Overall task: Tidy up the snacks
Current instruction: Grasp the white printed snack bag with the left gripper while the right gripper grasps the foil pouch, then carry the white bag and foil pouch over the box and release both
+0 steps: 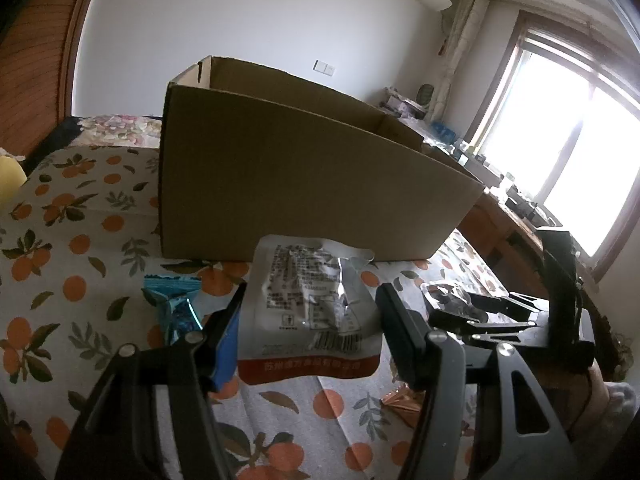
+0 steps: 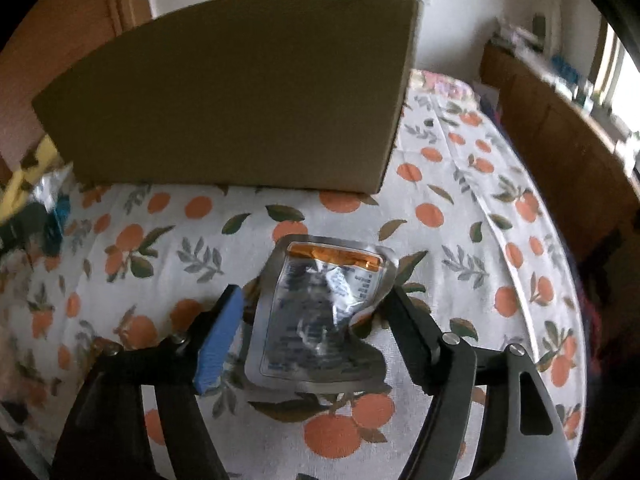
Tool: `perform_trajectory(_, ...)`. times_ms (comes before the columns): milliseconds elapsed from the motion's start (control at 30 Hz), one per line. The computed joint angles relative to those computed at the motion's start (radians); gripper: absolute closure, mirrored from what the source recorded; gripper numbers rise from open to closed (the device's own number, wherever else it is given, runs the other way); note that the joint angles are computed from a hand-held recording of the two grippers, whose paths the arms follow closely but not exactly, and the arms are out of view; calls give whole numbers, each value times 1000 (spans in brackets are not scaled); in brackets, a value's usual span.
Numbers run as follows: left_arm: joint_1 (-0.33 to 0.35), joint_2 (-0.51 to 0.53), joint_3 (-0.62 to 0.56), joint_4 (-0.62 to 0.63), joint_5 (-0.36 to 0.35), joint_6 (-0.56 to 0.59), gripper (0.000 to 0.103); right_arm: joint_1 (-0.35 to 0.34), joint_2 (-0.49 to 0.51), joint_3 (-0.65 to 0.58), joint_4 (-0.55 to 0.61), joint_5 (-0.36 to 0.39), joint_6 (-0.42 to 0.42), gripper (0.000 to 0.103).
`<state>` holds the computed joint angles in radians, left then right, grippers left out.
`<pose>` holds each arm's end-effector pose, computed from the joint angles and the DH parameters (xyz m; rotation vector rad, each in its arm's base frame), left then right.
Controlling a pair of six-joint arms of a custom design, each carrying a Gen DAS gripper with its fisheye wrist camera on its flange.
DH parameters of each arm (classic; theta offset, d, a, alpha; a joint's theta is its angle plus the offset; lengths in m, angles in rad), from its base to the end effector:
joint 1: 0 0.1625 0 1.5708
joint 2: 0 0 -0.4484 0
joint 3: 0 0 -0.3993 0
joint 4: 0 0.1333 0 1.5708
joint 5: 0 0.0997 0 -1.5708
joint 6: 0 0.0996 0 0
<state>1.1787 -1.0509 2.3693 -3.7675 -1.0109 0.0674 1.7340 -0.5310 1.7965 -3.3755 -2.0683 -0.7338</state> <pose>-0.0003 -0.4880 0.1879 0.2364 2.4681 -1.2532 0.1882 -0.6148 -0.0152 0.9183 -2.3096 0.4802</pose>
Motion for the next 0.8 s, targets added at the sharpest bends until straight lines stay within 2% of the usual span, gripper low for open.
perform_trajectory(33,-4,3,2,-12,4,6,42,-2,-4,2,5,8,-2,31)
perform_trajectory(67,-8,6,5,-27,9,15,42,-2,-7,6,6,13,-12,43)
perform_trajectory(100,-15,10,8,-42,20,22,42,2,-12,9,19,9,-20,47)
perform_trajectory(233,-31,4,26,-39,26,3,42,3,-43,41,57,31,-34,50)
perform_trajectory(333,-55,-4,45,-50,45,-6,42,-2,-66,58,80,60,-34,57)
perform_trajectory(367,-68,-6,52,-54,58,-6,42,-2,-73,66,78,68,-38,67)
perform_trajectory(400,-78,-9,58,-56,67,-5,42,-3,-79,72,75,74,-45,70)
perform_trajectory(433,-86,-11,62,-57,75,-5,42,-5,-90,79,87,90,-42,87)
perform_trajectory(800,-170,-56,72,-9,175,0,42,12,-159,113,84,166,-70,87)
